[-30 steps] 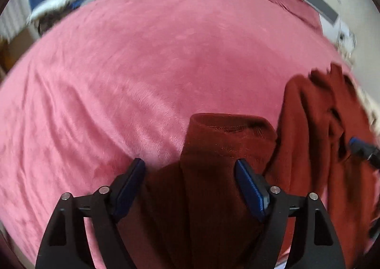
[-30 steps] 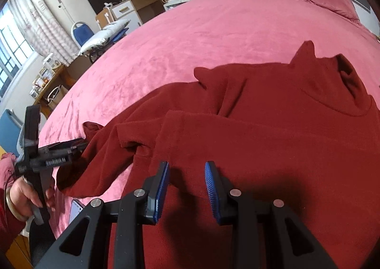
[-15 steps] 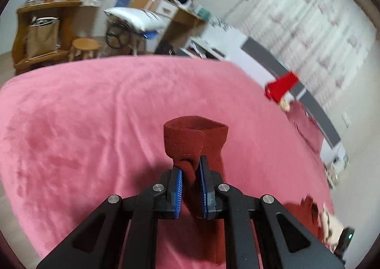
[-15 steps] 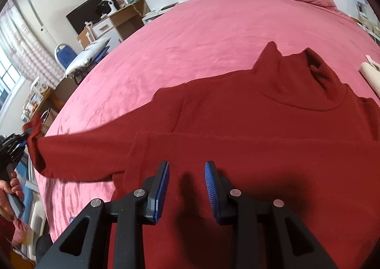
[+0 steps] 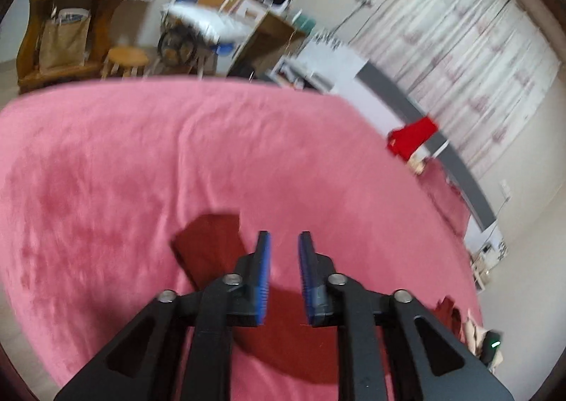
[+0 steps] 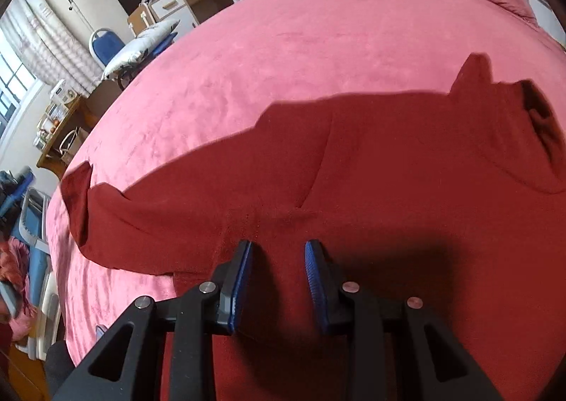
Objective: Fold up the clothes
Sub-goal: 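Release the sleeve cuff with the left gripper and lift the tool away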
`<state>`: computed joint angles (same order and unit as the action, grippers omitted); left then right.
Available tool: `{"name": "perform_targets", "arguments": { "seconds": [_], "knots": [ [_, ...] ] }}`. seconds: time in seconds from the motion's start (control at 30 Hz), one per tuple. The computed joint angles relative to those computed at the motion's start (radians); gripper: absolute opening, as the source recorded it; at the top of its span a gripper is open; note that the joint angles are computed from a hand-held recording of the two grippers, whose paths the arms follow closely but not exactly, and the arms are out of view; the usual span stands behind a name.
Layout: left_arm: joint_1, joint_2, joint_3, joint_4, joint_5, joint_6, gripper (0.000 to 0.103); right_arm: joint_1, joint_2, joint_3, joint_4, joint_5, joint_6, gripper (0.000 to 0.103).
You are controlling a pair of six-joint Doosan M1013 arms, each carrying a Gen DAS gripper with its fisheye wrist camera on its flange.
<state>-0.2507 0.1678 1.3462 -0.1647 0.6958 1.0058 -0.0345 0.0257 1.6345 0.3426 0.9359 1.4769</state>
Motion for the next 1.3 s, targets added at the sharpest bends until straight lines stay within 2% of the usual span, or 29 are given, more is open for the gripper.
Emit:
{"name": "perform_targets", "arguments": {
  "seconds": [0.07, 0.13, 0.17, 0.2, 0.27, 0.33, 0.43, 0.47, 0.5, 0.53, 0.63, 0.7, 0.73, 0.77, 0.8, 0.83, 0.87, 0.93, 1.03, 1.07, 1.13, 1.17, 1.2, 1.23, 1.27, 1.3],
  "knots": [
    [-0.013, 0.011, 0.001, 0.049, 0.062, -0.054, 0.042, -0.014, -0.024, 0.019, 0.022, -0.041, 0.017, 0.031],
    [-0.021, 0.028, -0.004, 0.088, 0.124, -0.099, 0.043, -0.025, -0.033, 0.026, 0.049, -0.036, 0.020, 0.031],
    [-0.024, 0.036, -0.006, 0.104, 0.153, -0.119, 0.046, -0.027, -0.028, 0.024, 0.064, -0.017, 0.010, 0.031],
    [-0.027, 0.045, -0.011, 0.118, 0.187, -0.137, 0.055, -0.027, -0.015, 0.016, 0.081, 0.019, -0.012, 0.031],
    [-0.027, 0.062, -0.016, 0.125, 0.244, -0.172, 0.057, -0.021, 0.011, -0.001, 0.094, 0.078, -0.042, 0.032],
    [-0.026, 0.051, 0.011, 0.124, 0.201, -0.199, 0.058, 0.000, 0.022, -0.014, 0.031, 0.089, -0.031, 0.032],
    [-0.020, 0.041, 0.041, 0.085, 0.129, -0.233, 0.074, 0.018, 0.028, -0.028, -0.027, 0.104, -0.004, 0.032],
    [-0.020, 0.045, 0.035, 0.085, 0.128, -0.246, 0.082, 0.017, 0.024, -0.028, -0.027, 0.109, 0.017, 0.032],
    [-0.021, 0.050, 0.029, 0.085, 0.127, -0.260, 0.083, 0.014, 0.018, -0.025, -0.024, 0.110, 0.041, 0.032],
    [-0.023, 0.057, 0.019, 0.095, 0.135, -0.274, 0.083, 0.009, 0.007, -0.018, -0.016, 0.104, 0.073, 0.032],
    [-0.044, 0.095, -0.044, 0.188, 0.236, -0.295, 0.083, -0.005, -0.016, 0.000, 0.012, 0.099, 0.132, 0.032],
    [-0.078, 0.142, -0.121, 0.292, 0.376, -0.209, 0.079, -0.008, -0.026, 0.010, 0.023, 0.104, 0.132, 0.032],
    [-0.087, 0.148, -0.132, 0.322, 0.394, -0.187, 0.071, -0.009, -0.031, 0.015, 0.028, 0.108, 0.128, 0.032],
    [-0.093, 0.141, -0.125, 0.340, 0.381, -0.179, 0.050, -0.011, -0.035, 0.020, 0.032, 0.112, 0.118, 0.032],
    [-0.092, 0.129, -0.111, 0.339, 0.355, -0.180, 0.024, -0.015, -0.041, 0.024, 0.036, 0.116, 0.110, 0.032],
    [-0.077, 0.105, -0.078, 0.295, 0.299, -0.201, 0.016, -0.019, -0.047, 0.030, 0.040, 0.116, 0.110, 0.032],
    [-0.062, 0.080, -0.041, 0.252, 0.240, -0.228, 0.012, -0.024, -0.052, 0.036, 0.047, 0.115, 0.112, 0.032],
    [-0.034, 0.022, 0.046, 0.184, 0.091, -0.296, 0.012, -0.044, -0.063, 0.046, 0.076, 0.117, 0.116, 0.032],
    [-0.001, -0.091, 0.226, 0.107, -0.269, -0.447, 0.012, -0.078, -0.079, 0.067, 0.124, 0.114, 0.131, 0.032],
    [0.003, -0.119, 0.269, 0.131, -0.369, -0.509, 0.011, -0.086, -0.083, 0.073, 0.134, 0.116, 0.135, 0.032],
    [0.004, -0.145, 0.298, 0.172, -0.468, -0.553, 0.011, -0.096, -0.088, 0.082, 0.137, 0.119, 0.147, 0.032],
    [0.006, -0.154, 0.307, 0.146, -0.516, -0.523, 0.011, -0.104, -0.092, 0.089, 0.148, 0.118, 0.153, 0.032],
    [0.006, -0.157, 0.306, 0.071, -0.549, -0.440, 0.011, -0.112, -0.095, 0.095, 0.164, 0.116, 0.156, 0.032],
    [0.004, -0.157, 0.301, -0.009, -0.568, -0.356, 0.011, -0.119, -0.097, 0.099, 0.180, 0.117, 0.159, 0.032],
    [0.000, -0.155, 0.292, -0.036, -0.568, -0.323, 0.011, -0.126, -0.099, 0.104, 0.195, 0.118, 0.162, 0.032],
    [-0.002, -0.151, 0.276, -0.011, -0.525, -0.337, 0.011, -0.131, -0.100, 0.107, 0.210, 0.119, 0.164, 0.032]
  ]
}}
